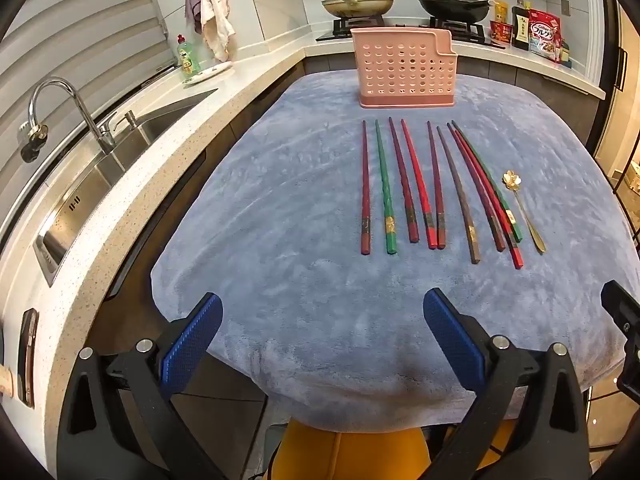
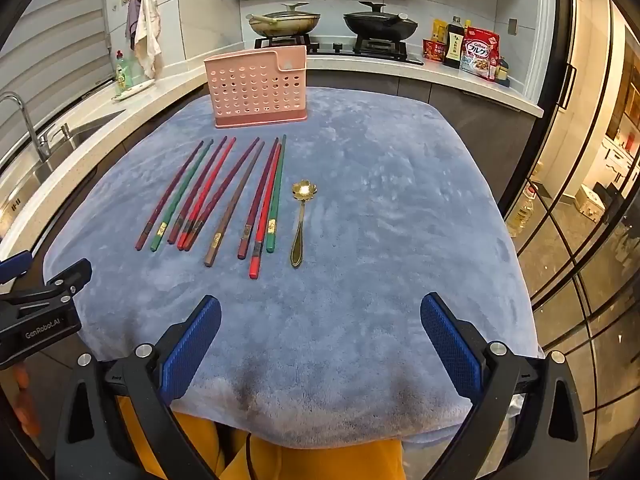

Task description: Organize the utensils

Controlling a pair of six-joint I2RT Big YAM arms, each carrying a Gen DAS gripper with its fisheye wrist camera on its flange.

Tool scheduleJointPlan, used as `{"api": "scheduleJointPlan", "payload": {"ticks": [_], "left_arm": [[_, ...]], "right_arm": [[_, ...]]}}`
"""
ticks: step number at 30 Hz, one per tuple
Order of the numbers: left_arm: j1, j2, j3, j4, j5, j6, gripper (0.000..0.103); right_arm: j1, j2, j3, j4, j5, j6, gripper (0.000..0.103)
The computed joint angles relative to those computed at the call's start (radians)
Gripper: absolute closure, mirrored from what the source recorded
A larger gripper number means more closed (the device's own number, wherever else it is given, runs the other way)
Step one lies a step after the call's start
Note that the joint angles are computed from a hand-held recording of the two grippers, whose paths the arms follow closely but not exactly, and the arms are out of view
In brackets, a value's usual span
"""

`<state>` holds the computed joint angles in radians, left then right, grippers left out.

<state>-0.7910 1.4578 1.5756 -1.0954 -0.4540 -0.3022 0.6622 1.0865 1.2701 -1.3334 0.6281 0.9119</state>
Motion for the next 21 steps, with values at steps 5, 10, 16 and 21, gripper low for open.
{"api": "scheduleJointPlan", "payload": {"ticks": [5,10,16,21], "left_arm": [[-0.001,0.000,0.000,0.001,-0.006,0.002,0.007],[-0.014,0.008,0.019,-0.018,-0.018,-0.015,0.007],[-0.011,0.007,0.017,-0.014,-0.011,-0.011,0.007],[-0.014,0.013,0.028,-0.019,-0.013,-0.013,0.007]], "right_arm": [[0.001,0.000,0.001,-0.001,0.002,0.001,0.007],[0.004,0.002,0.006,-0.006,0.002,0.001,0.007],[0.001,0.001,0.001,-0.002,0.004,-0.004,0.007],[0.001,-0.002,-0.001,-0.003,0.003,-0.002,0.007]]}}
